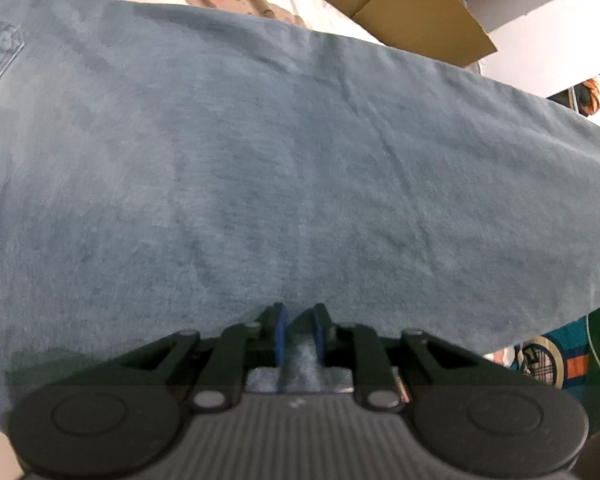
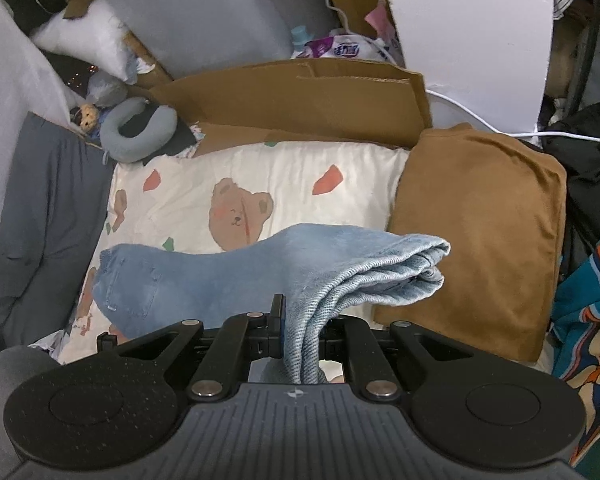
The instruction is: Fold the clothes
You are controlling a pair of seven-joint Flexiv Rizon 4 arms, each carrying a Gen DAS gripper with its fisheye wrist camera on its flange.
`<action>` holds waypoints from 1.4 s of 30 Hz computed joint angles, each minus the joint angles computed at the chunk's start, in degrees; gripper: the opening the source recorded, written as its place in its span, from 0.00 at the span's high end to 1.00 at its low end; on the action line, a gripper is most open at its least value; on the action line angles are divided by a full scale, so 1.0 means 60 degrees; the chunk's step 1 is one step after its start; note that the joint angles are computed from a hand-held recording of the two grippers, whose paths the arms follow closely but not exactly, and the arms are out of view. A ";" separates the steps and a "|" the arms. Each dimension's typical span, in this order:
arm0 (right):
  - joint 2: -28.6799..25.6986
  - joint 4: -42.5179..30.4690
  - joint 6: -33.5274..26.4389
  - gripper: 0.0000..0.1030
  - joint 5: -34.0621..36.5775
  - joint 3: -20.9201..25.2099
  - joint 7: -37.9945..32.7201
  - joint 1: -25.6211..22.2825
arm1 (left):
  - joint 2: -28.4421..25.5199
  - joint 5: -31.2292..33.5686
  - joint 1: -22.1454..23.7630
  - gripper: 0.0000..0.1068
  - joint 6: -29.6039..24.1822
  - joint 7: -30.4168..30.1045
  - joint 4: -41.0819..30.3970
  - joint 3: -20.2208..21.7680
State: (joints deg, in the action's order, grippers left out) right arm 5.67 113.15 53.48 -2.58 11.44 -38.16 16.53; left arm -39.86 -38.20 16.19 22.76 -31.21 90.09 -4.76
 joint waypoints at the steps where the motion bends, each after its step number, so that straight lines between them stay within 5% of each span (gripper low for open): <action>1: 0.0048 0.0058 0.0011 0.92 -0.0018 -0.0012 0.0051 -0.0036 | -0.0002 -0.0006 -0.0011 0.83 -0.0011 0.0024 0.0003 -0.0026; 11: 0.0521 0.0374 -0.0501 0.92 -0.0205 -0.0157 0.0376 -0.0388 | -0.0044 -0.0272 -0.0093 0.81 -0.0210 0.0296 -0.0041 -0.0205; 19: -0.0091 -0.0483 -0.0936 0.92 0.0224 -0.0230 -0.0070 -0.0199 | -0.0166 -0.0362 -0.0250 0.77 0.0418 -0.0027 -0.0257 -0.0128; 30: -0.1567 -0.3058 -0.2051 0.92 0.0457 -0.0180 -0.0474 0.0275 | -0.0368 0.0026 -0.0197 0.49 0.1798 -0.0810 -0.0722 -0.0107; 42: -0.4104 -0.7115 -0.3778 0.92 0.0362 -0.0057 -0.1128 0.1274 | -0.0821 0.0251 0.0461 0.42 0.2305 -0.0411 -0.1588 -0.0186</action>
